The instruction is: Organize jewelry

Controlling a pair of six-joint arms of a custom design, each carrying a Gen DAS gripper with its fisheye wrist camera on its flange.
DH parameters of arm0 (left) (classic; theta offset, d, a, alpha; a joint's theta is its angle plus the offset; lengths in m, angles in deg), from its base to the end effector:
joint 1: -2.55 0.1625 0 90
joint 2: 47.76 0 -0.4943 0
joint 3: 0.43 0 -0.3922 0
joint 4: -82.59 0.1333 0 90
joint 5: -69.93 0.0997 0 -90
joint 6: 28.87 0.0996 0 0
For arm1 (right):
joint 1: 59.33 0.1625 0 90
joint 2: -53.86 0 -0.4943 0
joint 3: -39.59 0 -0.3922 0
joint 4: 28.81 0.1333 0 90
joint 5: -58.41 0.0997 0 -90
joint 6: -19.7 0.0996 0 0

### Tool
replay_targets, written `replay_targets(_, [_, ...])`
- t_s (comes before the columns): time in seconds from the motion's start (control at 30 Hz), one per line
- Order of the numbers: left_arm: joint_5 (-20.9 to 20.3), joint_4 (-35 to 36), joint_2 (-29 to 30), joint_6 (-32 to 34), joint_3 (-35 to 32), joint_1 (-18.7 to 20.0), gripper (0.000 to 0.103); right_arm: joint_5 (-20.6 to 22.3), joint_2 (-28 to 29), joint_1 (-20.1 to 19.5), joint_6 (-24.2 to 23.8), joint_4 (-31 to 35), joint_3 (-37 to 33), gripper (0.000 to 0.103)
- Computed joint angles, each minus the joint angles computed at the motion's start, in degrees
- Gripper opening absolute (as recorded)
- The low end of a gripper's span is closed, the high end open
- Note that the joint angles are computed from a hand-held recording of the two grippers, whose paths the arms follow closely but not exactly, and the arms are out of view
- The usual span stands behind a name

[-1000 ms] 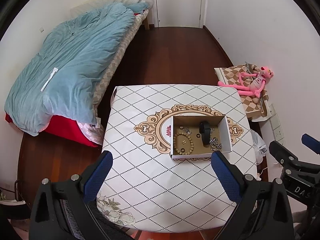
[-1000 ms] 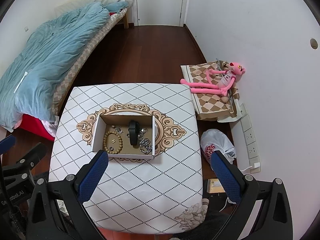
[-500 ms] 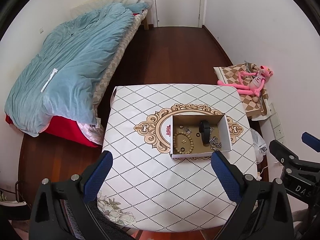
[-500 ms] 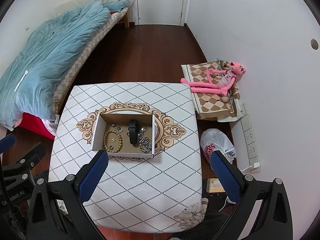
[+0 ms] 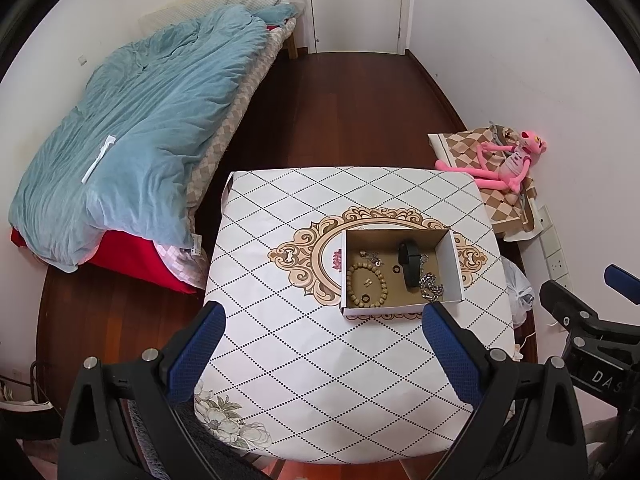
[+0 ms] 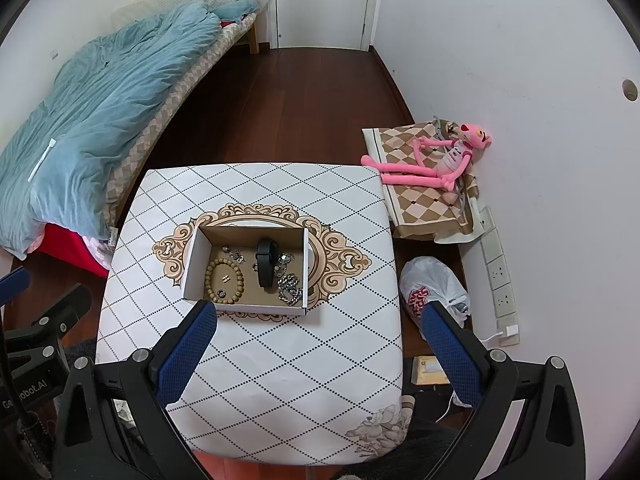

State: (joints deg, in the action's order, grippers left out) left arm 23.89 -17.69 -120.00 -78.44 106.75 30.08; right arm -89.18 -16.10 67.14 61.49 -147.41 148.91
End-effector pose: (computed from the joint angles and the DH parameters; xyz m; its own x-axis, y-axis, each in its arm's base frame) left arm -0.3791 -0.4259 0.3019 -0.6627 0.1810 -0.7267 0.4649 0.8602 -0.2096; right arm 0.3728 -0.4216 0.3071 -0.6407 0.1944 0.7428 -0.2106 0.8858 -0.4135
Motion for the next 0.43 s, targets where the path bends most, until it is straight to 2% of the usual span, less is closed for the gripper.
replay_targets(0.43, [0.05,-0.89,-0.12,0.45,0.56,0.01,0.100,0.37,-0.03,-0.07,0.23,0.00,0.35,0.103])
